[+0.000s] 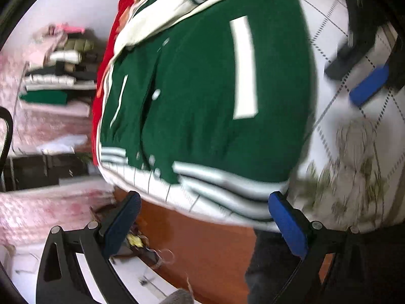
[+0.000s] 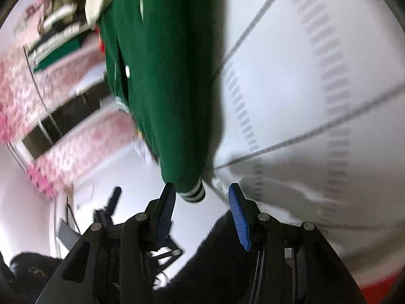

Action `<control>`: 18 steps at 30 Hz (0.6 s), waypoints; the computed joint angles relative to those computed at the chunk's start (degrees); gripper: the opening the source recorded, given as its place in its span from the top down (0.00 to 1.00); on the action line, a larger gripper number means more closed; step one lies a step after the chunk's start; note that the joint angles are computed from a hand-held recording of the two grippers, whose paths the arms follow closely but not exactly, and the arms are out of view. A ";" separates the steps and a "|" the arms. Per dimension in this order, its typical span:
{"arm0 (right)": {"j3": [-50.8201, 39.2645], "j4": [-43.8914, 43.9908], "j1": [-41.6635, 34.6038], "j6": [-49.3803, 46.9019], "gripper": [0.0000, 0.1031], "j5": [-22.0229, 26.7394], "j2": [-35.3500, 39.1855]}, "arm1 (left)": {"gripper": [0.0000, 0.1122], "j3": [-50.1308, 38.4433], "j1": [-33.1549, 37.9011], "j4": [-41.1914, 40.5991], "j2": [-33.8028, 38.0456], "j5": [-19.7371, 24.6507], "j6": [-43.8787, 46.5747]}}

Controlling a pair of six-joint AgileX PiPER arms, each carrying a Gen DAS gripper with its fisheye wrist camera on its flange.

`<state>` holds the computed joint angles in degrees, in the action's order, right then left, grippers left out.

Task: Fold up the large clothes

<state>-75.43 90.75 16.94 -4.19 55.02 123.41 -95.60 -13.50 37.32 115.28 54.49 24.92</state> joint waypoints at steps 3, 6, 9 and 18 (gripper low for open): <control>7.97 -2.95 -4.43 1.74 0.55 -3.11 -7.45 | 0.08 7.61 -4.48 11.09 0.90 -8.06 -10.85; 13.21 -7.75 -9.19 4.76 0.55 -4.94 -13.23 | 0.08 10.66 -7.42 22.71 5.01 -11.29 -21.05; 12.01 -14.09 -14.27 8.64 0.55 -3.73 -14.61 | 0.08 5.26 -7.31 18.69 8.33 -7.72 -20.03; 3.88 -16.45 -24.26 4.92 0.55 -3.52 -8.98 | 0.11 -10.34 -4.50 8.05 14.32 -1.95 -13.63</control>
<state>-71.56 74.30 -7.32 0.73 51.51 114.42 -105.94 -18.00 45.37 129.60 52.54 11.29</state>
